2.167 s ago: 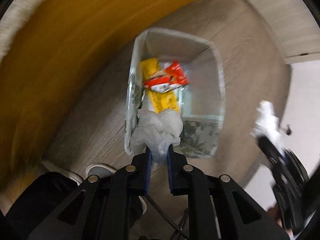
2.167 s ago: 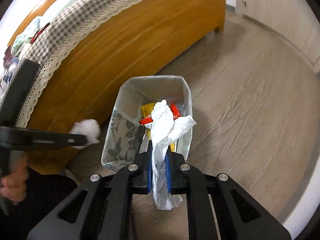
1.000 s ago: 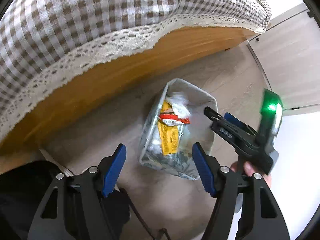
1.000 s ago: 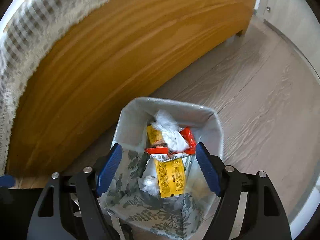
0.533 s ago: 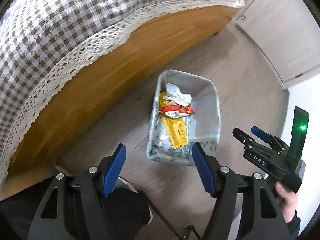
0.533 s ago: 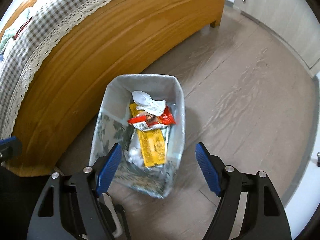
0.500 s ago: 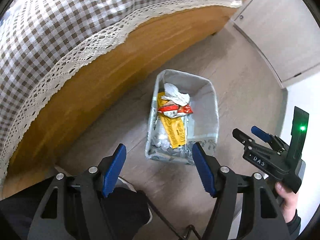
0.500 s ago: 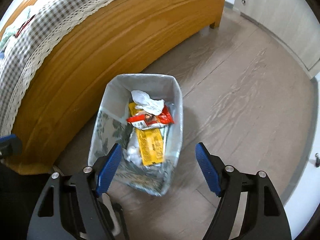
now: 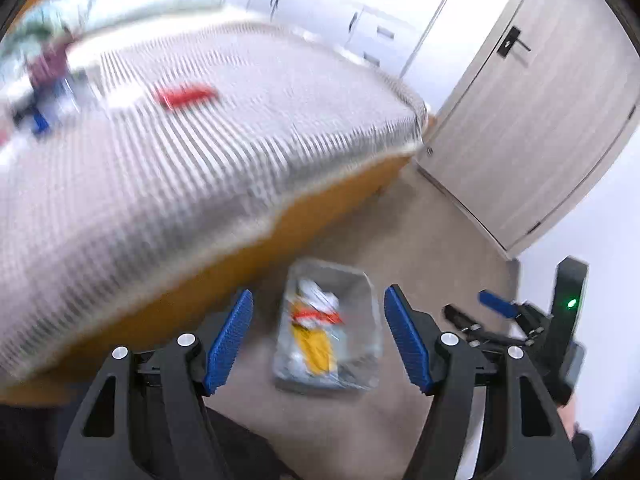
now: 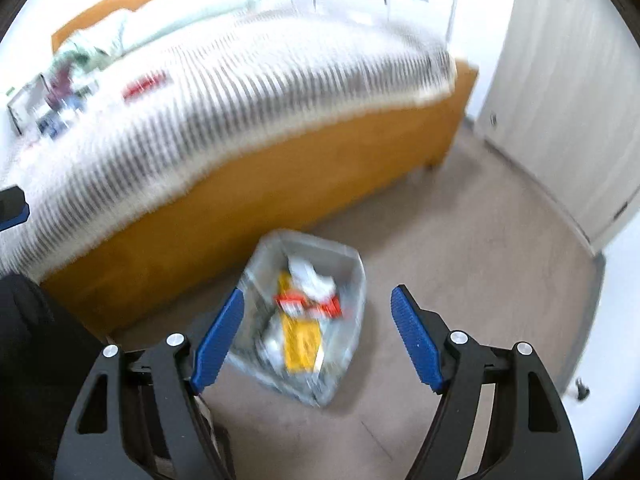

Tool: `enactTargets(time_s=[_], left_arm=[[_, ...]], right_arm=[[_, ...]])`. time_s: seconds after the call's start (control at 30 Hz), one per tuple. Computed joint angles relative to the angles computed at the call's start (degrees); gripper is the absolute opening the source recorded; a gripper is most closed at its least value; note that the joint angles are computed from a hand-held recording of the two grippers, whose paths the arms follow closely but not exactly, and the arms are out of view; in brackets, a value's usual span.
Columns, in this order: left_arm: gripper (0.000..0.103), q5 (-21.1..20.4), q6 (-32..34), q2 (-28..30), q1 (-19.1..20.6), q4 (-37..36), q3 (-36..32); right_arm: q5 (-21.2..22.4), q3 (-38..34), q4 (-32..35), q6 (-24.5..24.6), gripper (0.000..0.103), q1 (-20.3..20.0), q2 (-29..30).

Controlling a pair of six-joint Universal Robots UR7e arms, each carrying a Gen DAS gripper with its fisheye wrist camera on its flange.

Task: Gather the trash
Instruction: 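Move the left tool back over the bed and grasp the clear plastic bag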

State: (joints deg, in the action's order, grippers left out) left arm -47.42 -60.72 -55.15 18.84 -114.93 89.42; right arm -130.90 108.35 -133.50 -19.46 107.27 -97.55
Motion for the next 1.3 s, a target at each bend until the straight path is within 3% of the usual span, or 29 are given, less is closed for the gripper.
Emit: enactTargets(time_s=[0.1, 0.17, 0.3, 0.37, 0.53, 0.63, 0.73, 0.9, 1.0, 1.13, 1.2, 1.27, 1.3], left_arm=[[0.066, 4.30, -0.22, -4.51, -0.81, 1.32, 2.21], [0.066, 7.18, -1.85, -7.30, -0.75, 3.32, 3.34], [0.066, 14.93, -13.03, -13.27, 0.74, 16.54, 4.54], [0.066, 16.45, -20.22, -16.96, 2.71, 23.18, 5.44], [0.066, 16.42, -33.36, -24.88, 8.59, 41.10, 5.04], [0.064, 17.99, -35.76, -30.50, 11.59, 38.80, 8.25], [0.064, 19.23, -29.33, -33.79, 14.94, 28.65, 11.21], [0.066, 19.37, -18.11, -31.46, 20.32, 18.42, 9.65], [0.066, 19.53, -15.84, -27.71, 23.82, 21.19, 4.80], [0.065, 17.84, -8.82, -26.01, 25.91, 16.04, 3.74], [0.054, 18.73, -8.66, -24.52, 25.94, 20.31, 1.95], [0.030, 19.51, -8.45, -23.20, 25.69, 25.72, 0.06], [0.024, 19.26, -6.81, -23.22, 25.61, 24.83, 0.13]], right_arm=[[1.77, -0.18, -4.24, -0.85, 0.073, 2.85, 1.93], [0.61, 0.03, -7.60, -1.71, 0.073, 5.18, 4.17], [1.89, -1.07, -10.56, -1.91, 0.073, 7.63, 8.56], [4.01, -1.94, -10.84, -1.93, 0.073, 8.63, 10.98], [4.32, -4.95, -10.70, -2.46, 0.073, 11.49, 17.33], [6.00, -7.19, -10.90, -2.05, 0.073, 12.13, 20.93], [6.54, -9.99, -12.18, -1.94, 0.073, 12.40, 25.34], [6.33, -15.11, -13.82, -4.71, 0.073, 13.27, 32.10], [6.40, -18.98, -15.31, -7.87, 0.073, 14.06, 36.98], [7.31, -24.09, -15.16, -9.76, 0.073, 14.36, 42.26], [8.44, -27.30, -14.49, -9.42, 0.073, 14.21, 45.11], [9.72, -31.45, -13.88, -7.95, 0.073, 14.11, 48.81], [10.24, -33.78, -12.96, -6.83, 0.070, 14.06, 50.69]])
